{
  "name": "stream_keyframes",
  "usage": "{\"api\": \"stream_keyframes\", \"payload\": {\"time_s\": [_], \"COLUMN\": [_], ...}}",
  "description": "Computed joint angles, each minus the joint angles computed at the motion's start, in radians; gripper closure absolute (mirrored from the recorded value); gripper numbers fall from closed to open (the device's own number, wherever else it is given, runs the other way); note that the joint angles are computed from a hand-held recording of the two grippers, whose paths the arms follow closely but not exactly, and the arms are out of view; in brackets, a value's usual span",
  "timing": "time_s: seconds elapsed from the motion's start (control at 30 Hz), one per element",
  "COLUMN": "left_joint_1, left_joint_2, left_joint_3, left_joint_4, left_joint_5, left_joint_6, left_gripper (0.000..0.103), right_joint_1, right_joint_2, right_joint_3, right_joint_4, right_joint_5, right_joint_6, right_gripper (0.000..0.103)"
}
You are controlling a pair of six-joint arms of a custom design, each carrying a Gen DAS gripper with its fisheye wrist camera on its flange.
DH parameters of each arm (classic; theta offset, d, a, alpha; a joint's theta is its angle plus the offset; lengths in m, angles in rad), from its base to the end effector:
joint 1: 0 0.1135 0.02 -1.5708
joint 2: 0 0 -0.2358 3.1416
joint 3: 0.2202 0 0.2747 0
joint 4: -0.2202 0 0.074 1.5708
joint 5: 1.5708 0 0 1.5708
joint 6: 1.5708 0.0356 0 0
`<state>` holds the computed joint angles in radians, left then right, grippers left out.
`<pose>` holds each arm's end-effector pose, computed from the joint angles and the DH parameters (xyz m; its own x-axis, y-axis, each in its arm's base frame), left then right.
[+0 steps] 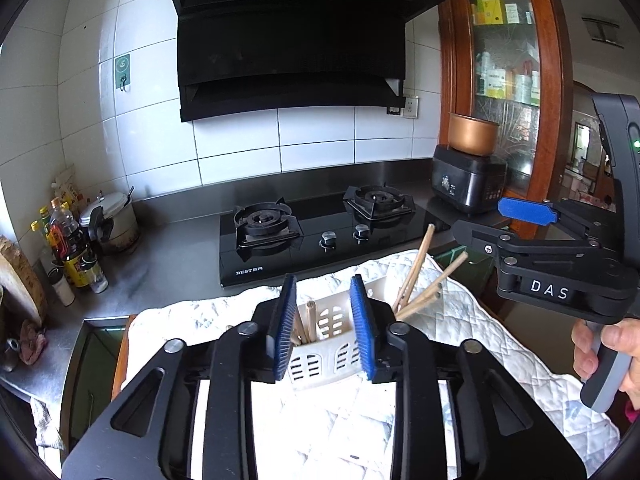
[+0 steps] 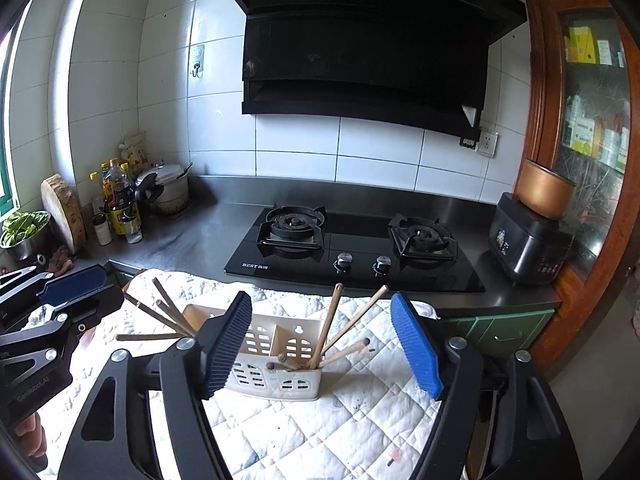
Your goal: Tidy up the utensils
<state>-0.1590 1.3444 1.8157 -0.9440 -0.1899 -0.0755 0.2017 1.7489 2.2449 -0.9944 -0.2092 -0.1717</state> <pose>0.2733 -0.0370 0.4688 -0.4475 -0.0033 -0.8943 -0.0443 0.9988 0.0185 0.3557 0.0803 0.4739 -0.3974 -0.2519 -0.8824 -0.4492 0.8919 -0.0523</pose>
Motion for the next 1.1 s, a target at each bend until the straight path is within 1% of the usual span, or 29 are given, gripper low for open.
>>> {"api": "stream_keyframes", "payload": {"time_s": [0.17, 0.27, 0.3, 0.37, 0.43, 0.5, 0.57, 0.63, 0.7, 0.77, 0.87, 0.97, 1.1], "left_joint_1": [-0.042, -0.077, -0.093, -0.115, -0.135, -0.162, -0.199, -0.235, -0.269, -0.306, -0.337, -0.395, -0.445], "left_joint_2": [-0.111, -0.172, -0.192, -0.232, -0.279, -0.321, -0.355, -0.388, -0.420, -0.450, -0.486, -0.521, -0.569], "left_joint_3": [-0.093, -0.145, -0.163, -0.196, -0.239, -0.278, -0.310, -0.341, -0.371, -0.398, -0.429, -0.465, -0.511], "left_joint_4": [0.004, -0.004, -0.008, -0.015, -0.016, -0.022, -0.032, -0.043, -0.048, -0.057, -0.071, -0.095, -0.144], "left_joint_5": [-0.048, -0.090, -0.105, -0.122, -0.138, -0.167, -0.203, -0.238, -0.274, -0.306, -0.329, -0.395, -0.450], "left_joint_6": [-0.023, -0.042, -0.049, -0.062, -0.079, -0.094, -0.103, -0.117, -0.129, -0.144, -0.157, -0.175, -0.243], "left_gripper": [0.059, 0.052, 0.050, 0.045, 0.036, 0.033, 0.032, 0.025, 0.021, 0.021, 0.020, 0.018, 0.016], "right_joint_1": [-0.017, -0.026, -0.029, -0.032, -0.034, -0.039, -0.048, -0.041, -0.035, -0.037, -0.048, -0.071, -0.107], "right_joint_2": [-0.163, -0.250, -0.282, -0.341, -0.392, -0.435, -0.468, -0.510, -0.560, -0.601, -0.669, -0.726, -0.801], "right_joint_3": [-0.218, -0.332, -0.375, -0.453, -0.521, -0.575, -0.614, -0.663, -0.723, -0.773, -0.854, -0.920, -1.012], "right_joint_4": [0.065, 0.095, 0.109, 0.127, 0.142, 0.148, 0.142, 0.151, 0.164, 0.165, 0.179, 0.181, 0.184], "right_joint_5": [-0.017, -0.024, -0.028, -0.030, -0.031, -0.037, -0.054, -0.038, -0.021, -0.027, -0.023, -0.030, -0.048], "right_joint_6": [0.008, 0.017, 0.018, 0.017, 0.019, 0.027, 0.035, 0.041, 0.048, 0.060, 0.070, 0.077, 0.092], "right_gripper": [0.020, 0.018, 0.015, 0.014, 0.013, 0.013, 0.013, 0.012, 0.011, 0.011, 0.011, 0.011, 0.010]}}
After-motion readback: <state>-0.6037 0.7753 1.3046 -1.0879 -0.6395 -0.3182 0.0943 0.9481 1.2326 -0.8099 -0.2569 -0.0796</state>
